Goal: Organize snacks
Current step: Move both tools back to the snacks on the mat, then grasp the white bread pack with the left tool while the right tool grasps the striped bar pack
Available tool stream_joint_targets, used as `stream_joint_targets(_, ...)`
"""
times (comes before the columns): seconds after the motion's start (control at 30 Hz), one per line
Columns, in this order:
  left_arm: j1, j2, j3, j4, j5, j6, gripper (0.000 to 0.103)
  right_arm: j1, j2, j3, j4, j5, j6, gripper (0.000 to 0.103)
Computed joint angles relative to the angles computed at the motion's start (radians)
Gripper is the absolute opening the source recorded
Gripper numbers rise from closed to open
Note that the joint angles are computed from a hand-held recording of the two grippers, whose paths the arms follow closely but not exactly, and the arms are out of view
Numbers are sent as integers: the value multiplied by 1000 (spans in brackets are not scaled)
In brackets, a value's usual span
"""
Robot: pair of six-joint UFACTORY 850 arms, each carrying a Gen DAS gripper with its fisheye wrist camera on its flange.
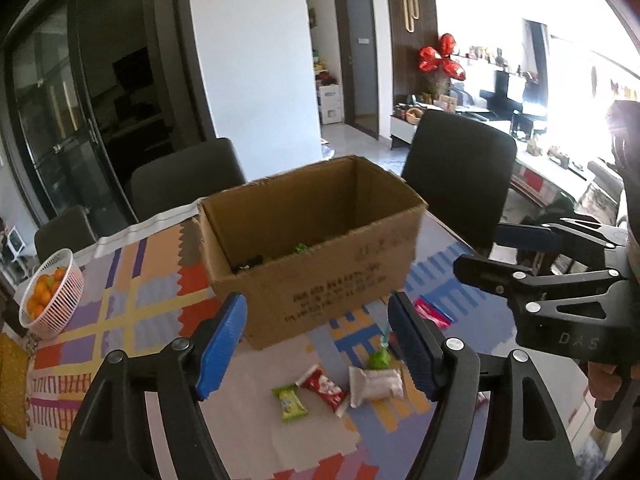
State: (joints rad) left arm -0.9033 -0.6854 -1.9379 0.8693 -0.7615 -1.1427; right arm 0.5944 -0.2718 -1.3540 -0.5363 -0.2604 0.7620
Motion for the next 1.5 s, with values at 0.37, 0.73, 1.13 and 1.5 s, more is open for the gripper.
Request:
stream_joint_targets(0.37, -17, -4, 60, -102, 63, 168, 81, 32, 60, 133, -157, -31, 165, 60)
stream_joint_targets(0.73, 18, -44, 93, -302, 169, 357, 81, 52, 30, 186, -134, -88, 195, 60)
stream_joint_targets(1.13, 63, -134, 30, -486, 201, 498, 80, 39, -48, 175, 27, -129, 87, 60)
stream_joint_targets(1.5, 82, -186, -22, -566, 208, 524, 80, 27, -84, 155, 97, -133, 31, 61)
